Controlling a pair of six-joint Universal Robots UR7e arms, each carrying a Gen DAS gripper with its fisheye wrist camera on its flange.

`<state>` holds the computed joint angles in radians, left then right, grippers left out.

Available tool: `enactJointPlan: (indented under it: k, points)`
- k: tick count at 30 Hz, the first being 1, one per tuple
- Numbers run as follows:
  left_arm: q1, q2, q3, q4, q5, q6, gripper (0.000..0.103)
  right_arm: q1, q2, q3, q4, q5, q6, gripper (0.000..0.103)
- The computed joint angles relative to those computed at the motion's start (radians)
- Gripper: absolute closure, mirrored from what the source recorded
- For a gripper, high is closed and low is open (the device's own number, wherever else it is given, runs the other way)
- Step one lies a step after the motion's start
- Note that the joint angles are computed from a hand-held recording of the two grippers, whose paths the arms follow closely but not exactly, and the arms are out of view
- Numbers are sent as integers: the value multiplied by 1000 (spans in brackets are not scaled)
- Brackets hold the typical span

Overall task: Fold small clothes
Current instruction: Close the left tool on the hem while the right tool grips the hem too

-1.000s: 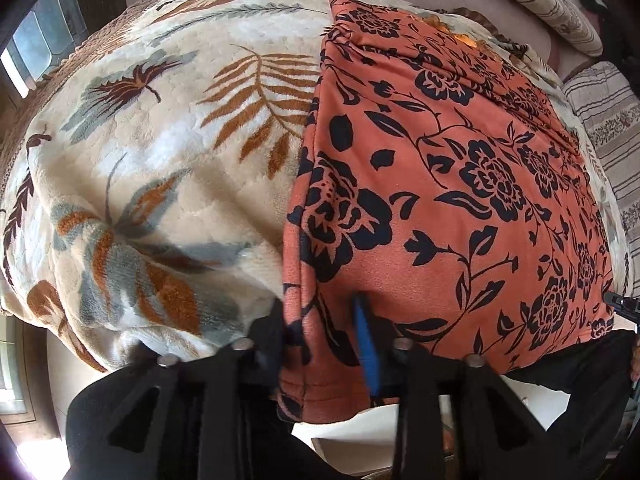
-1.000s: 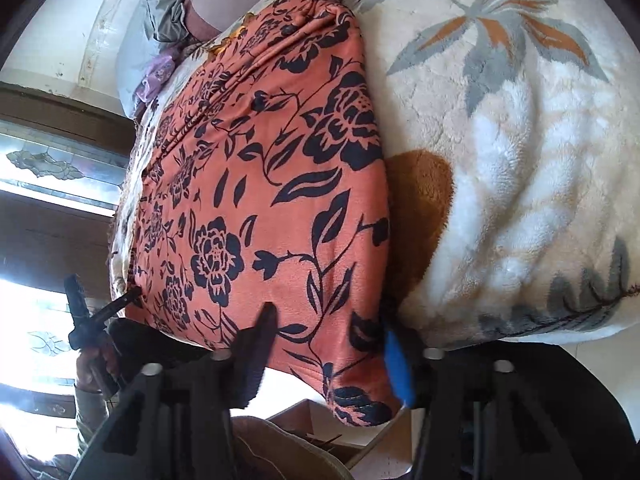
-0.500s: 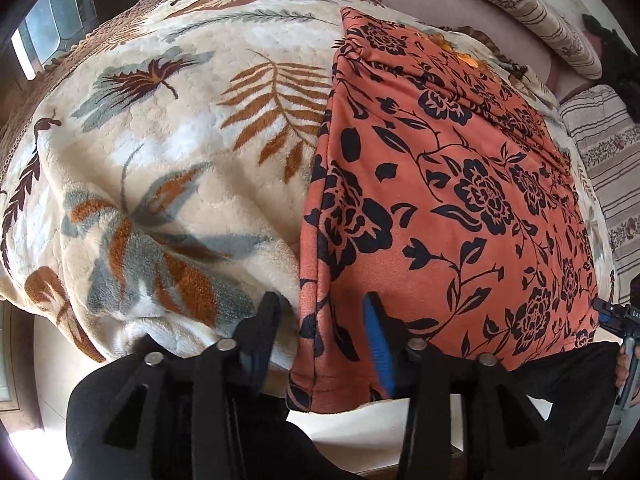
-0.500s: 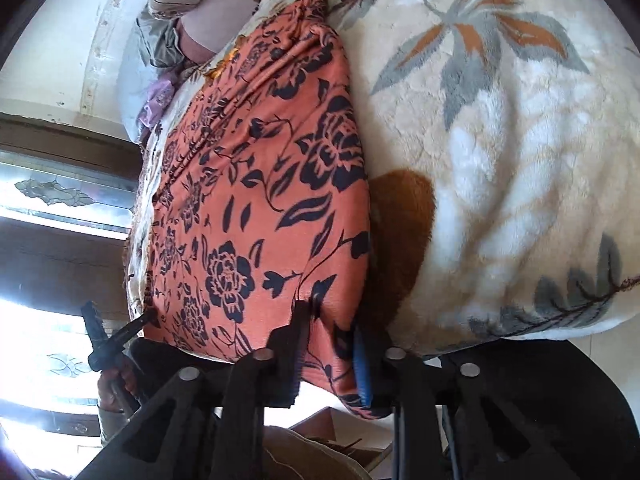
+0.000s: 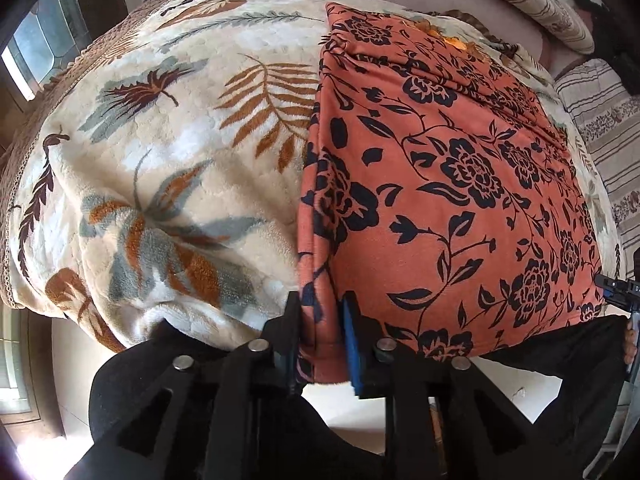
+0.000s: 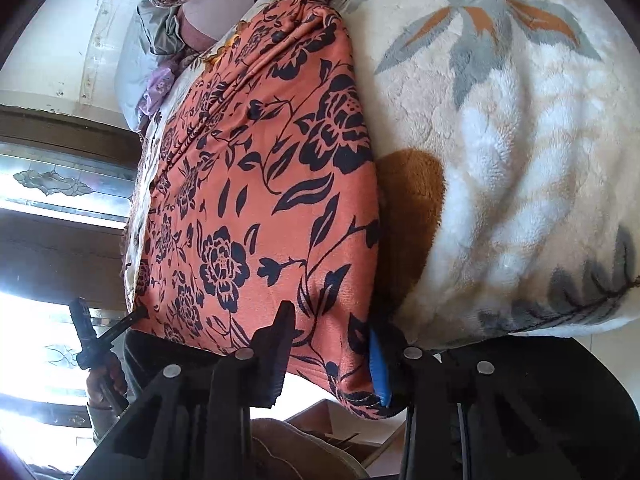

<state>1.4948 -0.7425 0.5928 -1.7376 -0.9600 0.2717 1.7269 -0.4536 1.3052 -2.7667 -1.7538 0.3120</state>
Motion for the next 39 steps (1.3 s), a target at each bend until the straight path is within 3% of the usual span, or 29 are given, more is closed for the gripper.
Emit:
enactJointPlan:
  k: [1, 4, 6, 7, 13, 19, 21, 22, 23, 25, 27, 28, 31, 34, 36, 39]
  points:
    - [0, 3, -2, -1, -4, 5, 66, -1, 0, 1, -2, 1, 1, 65]
    - [3, 10, -13, 20, 8, -13, 66, -4, -4, 9, -7, 6, 10, 65]
    - [3, 0, 2, 18, 11, -2, 80, -1, -7, 12, -2, -1, -2, 65]
    - [-1, -6, 17, 10, 27, 13, 93, 2, -8, 13, -1, -4, -11, 65]
    - [-11, -43, 61, -41, -4, 44, 95, 15, -20, 26, -9, -21, -34, 77]
    - [-11, -18, 3, -23, -46, 49, 95, 6, -40, 59, -42, 23, -30, 74]
    - [-9, -5, -23, -2, -73, 32, 95, 8, -35, 47, -16, 3, -19, 65]
    - [-11, -6, -14, -12, -76, 31, 94, 8, -32, 43, -10, 0, -17, 35]
    - [-13, -9, -4, -26, -73, 37, 94, 10, -29, 41, -11, -11, -18, 22]
    - [-13, 4, -22, -16, -83, 37, 94, 11, -25, 32, 8, -10, -29, 26]
    - [-13, 15, -36, -11, -88, 40, 94, 12, -21, 18, 46, -24, -26, 62]
    - [-13, 16, -40, -9, -95, 44, 94, 12, -19, 13, 61, -38, -18, 74]
    - [-18, -3, -13, -46, -123, 72, 95, 13, -28, 24, 45, -48, -22, 85]
    - [-23, -22, 1, -81, -148, 82, 95, 16, -53, 59, -29, -21, -24, 86]
    - [-21, -7, -32, -61, -145, 72, 95, 26, -55, 55, -35, -60, -32, 85]
    - [-13, 23, -74, -22, -128, 59, 95, 20, -45, 26, 37, -72, -17, 66]
